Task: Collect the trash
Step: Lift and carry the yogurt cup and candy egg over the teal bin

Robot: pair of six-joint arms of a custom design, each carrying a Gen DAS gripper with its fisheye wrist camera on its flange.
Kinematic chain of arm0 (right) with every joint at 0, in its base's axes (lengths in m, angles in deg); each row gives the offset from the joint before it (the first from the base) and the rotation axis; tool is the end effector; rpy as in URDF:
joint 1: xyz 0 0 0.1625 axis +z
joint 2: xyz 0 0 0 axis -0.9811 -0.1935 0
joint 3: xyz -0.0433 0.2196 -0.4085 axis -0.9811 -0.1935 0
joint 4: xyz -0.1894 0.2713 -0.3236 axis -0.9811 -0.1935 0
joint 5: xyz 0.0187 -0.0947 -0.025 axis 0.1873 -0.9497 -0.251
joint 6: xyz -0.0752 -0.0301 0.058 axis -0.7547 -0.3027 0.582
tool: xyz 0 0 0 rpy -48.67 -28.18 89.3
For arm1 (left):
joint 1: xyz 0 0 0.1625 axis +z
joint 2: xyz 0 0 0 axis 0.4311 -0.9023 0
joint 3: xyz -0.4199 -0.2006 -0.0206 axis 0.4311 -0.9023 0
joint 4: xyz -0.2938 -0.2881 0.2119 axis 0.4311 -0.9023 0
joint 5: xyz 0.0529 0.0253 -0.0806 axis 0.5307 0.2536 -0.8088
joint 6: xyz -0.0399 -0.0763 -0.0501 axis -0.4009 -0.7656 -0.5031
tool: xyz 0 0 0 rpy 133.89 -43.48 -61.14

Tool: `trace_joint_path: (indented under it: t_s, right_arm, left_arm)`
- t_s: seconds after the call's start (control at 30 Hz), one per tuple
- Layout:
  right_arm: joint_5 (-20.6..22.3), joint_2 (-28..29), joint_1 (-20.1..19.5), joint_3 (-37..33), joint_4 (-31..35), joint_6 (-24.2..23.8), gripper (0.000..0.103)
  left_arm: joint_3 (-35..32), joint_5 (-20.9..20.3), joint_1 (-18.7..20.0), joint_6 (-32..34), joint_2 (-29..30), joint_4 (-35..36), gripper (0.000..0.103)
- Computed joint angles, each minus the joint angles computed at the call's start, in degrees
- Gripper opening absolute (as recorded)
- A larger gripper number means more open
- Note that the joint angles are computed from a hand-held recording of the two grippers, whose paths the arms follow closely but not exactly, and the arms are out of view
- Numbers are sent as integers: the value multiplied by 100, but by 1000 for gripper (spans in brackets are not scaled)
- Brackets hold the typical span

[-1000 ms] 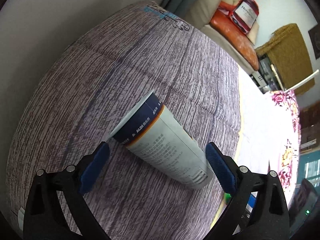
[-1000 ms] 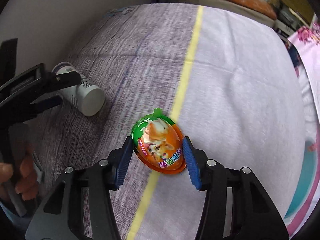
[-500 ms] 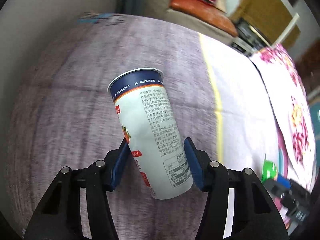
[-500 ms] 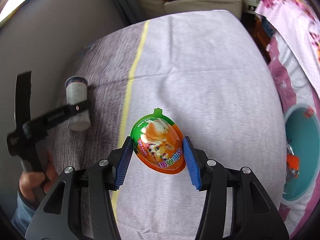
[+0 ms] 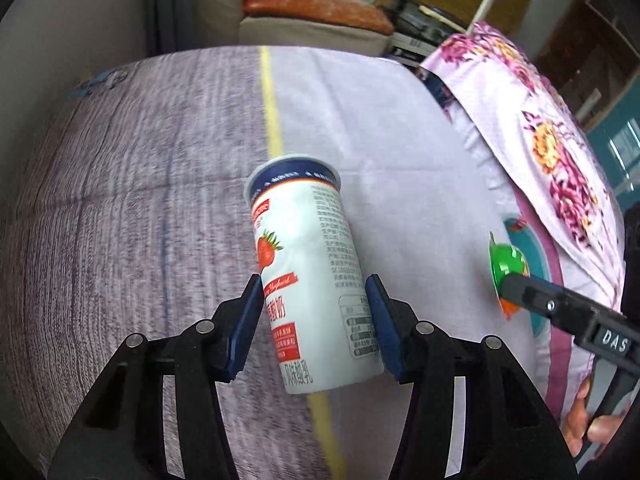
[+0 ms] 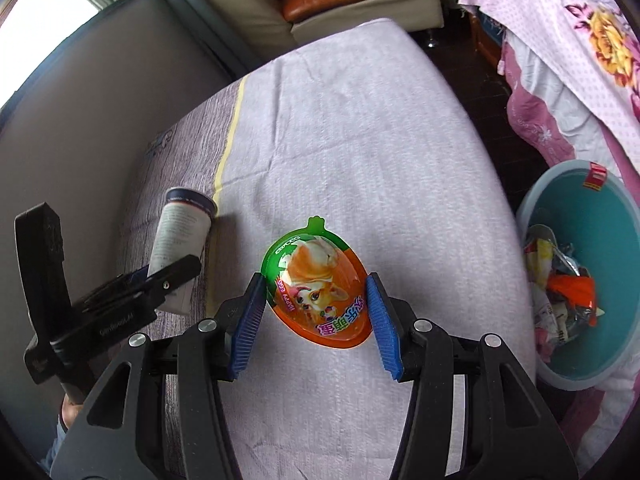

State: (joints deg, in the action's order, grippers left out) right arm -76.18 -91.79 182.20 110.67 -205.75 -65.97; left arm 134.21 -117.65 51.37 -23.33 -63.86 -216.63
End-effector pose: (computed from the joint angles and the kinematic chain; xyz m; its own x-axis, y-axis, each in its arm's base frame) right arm 0.2555 -0.6684 -0.0541 -0.9462 0.0302 0.3223 -0.1087 0.9082 -0.4042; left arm 0.0266 -0.7013 0.2303 -0.8313 0.1590 -0.5325 0.3437 0.9001 -0.2679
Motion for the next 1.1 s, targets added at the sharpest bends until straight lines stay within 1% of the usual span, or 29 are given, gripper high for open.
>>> trace_joint_path:
  t_s: [0.17, 0.33, 0.4, 0.53, 0.57, 0.6, 0.7, 0.93, 1.1]
  right_arm:
    - [95, -177, -91, 275, -245, 11, 49]
    - [180, -375, -154, 518, -334, 13, 49]
    - [206, -430, -190, 590, -398, 18, 49]
    - [274, -464, -238, 656, -489, 35, 49]
    - [291, -475, -245, 673, -517, 37, 49]
    - [304, -491, -253, 694, -551, 33, 49]
    - [325, -531, -280, 755, -664, 26, 49]
    - [436, -721, -370, 974, -988, 8, 49]
    - [468, -972, -435, 1289, -1445, -14, 49]
  left_arm:
    - [84, 85, -144, -7, 96, 81, 53]
    - [-118, 181, -99, -343, 296, 646, 53]
    - [-136, 321, -134, -323, 351, 585, 53]
    - [-225, 422, -163, -295, 468, 581, 54]
    - [-239, 444, -169, -288, 489, 563, 54]
    - [-229, 508, -188, -275, 499, 527, 50]
    - [-74, 656, -292, -153, 462, 279, 49]
    - [169, 713, -620, 113, 340, -7, 49]
    - [264, 674, -901, 187, 377, -74, 49]
